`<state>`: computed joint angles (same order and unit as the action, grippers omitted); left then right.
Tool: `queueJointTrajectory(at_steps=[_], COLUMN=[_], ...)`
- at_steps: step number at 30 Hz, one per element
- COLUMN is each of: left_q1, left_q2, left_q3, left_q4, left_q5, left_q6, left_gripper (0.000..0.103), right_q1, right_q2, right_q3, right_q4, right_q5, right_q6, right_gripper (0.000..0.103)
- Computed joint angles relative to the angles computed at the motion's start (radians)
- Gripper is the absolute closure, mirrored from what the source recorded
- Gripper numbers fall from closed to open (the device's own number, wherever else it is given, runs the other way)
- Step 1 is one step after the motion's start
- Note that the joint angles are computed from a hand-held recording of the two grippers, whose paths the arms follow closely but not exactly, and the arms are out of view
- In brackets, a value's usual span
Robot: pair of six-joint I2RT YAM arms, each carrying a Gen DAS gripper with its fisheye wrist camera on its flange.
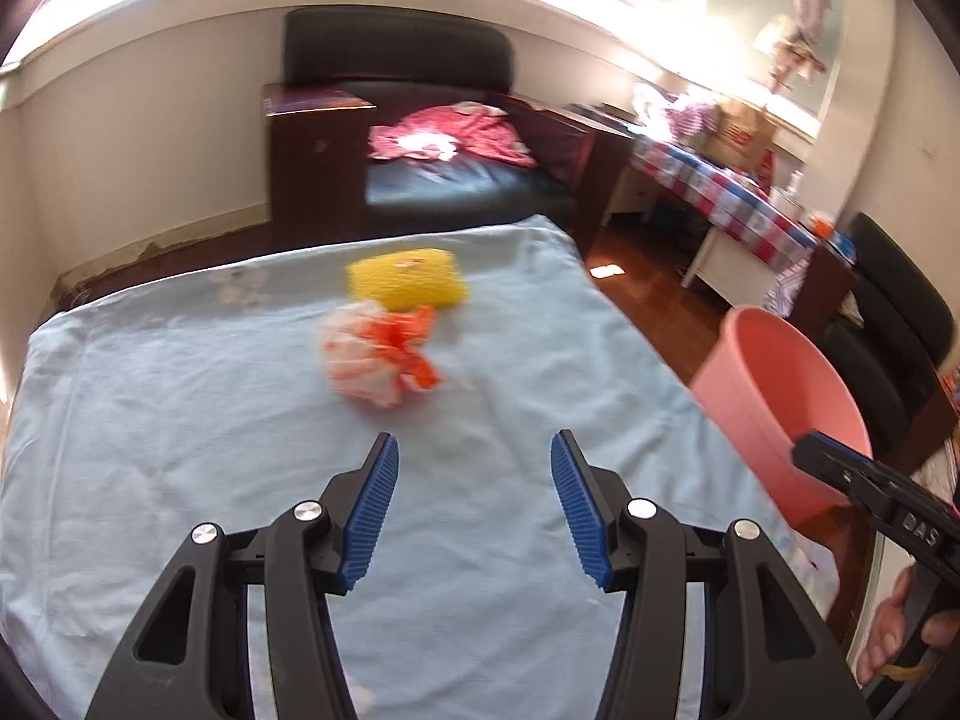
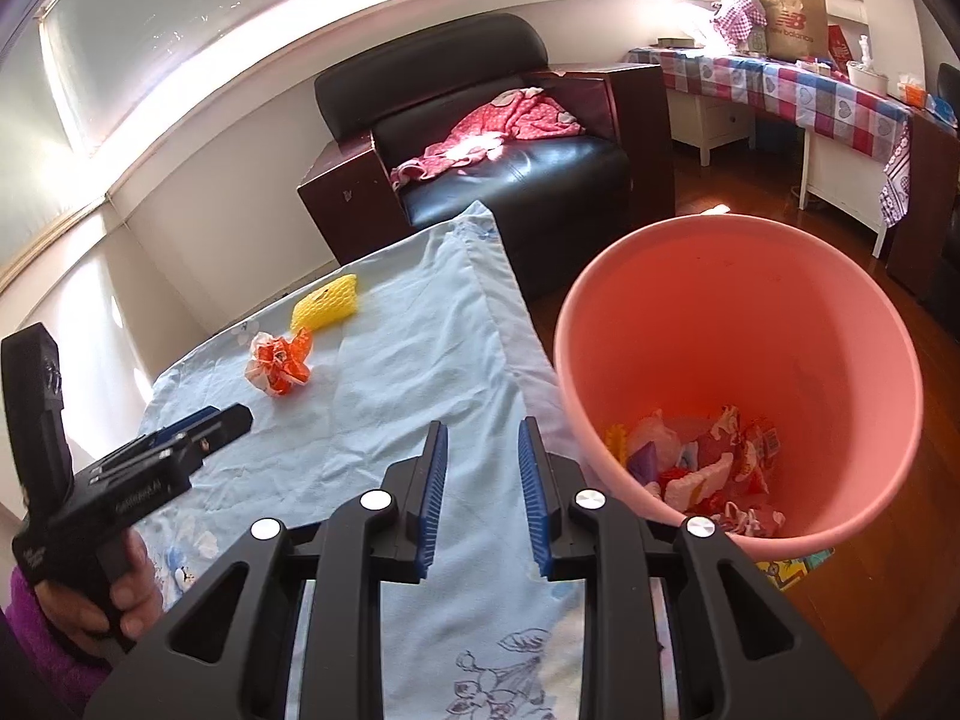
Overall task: Collect trash
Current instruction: 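Move both open grippers back over the remaining trash on the bed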
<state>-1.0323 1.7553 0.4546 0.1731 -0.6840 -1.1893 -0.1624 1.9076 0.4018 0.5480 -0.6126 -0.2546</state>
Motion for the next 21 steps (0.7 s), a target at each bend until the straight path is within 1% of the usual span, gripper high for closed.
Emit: queueJointTrajectory(at_steps=[3,8,9,10,13,17,19,21], left_q1=[0.060,0.174,0.199,0.221,0.266,0.318,0.340,0.354], left_q2=[-0.022,-0.027,-0.021,-0.011,0.040,0.112,0.144,0.163], left_q3=[-0.054,-0.090,-0.091,-0.087,-0.051,-0.025,-0.029,-0.052], left_q4=[0.029,0.103,0.132,0.156,0.174,0.212,0.256,0.330], left_q5=[0.012,0.062,0.078,0.089,0.099,0.135,0.150,0.160], left_q6=[-0.014,0.018,0.035,0.052,0.090,0.109,0.117,0.136], left_gripper=[0.051,0.051,0.051,0.051,0.051,0.051,0.051,0.051], right_q1=[0.038,0.087,0.096,0.107,0.137,0.163,0.181,0.203], right_q2=[0.000,0.003,0.005,0.007,0.013,0.029,0.036,0.042], right_q3=[-0.001,0.008,0.011,0.015,0.036,0.069,0.080,0.092], right_q4=[0.001,-0.012,-0.013,-0.018,-0.041,-0.079,-0.081,-0.087], right_q5=[0.010,0.026,0.027,0.029,0.034,0.021,0.023,0.032], right_q6=[0.002,-0.004,-0.003,-0.003,0.000,0.012,0.019,0.026], right_gripper=[0.078,0.078,0.078,0.078,0.078,0.078,0.078,0.078])
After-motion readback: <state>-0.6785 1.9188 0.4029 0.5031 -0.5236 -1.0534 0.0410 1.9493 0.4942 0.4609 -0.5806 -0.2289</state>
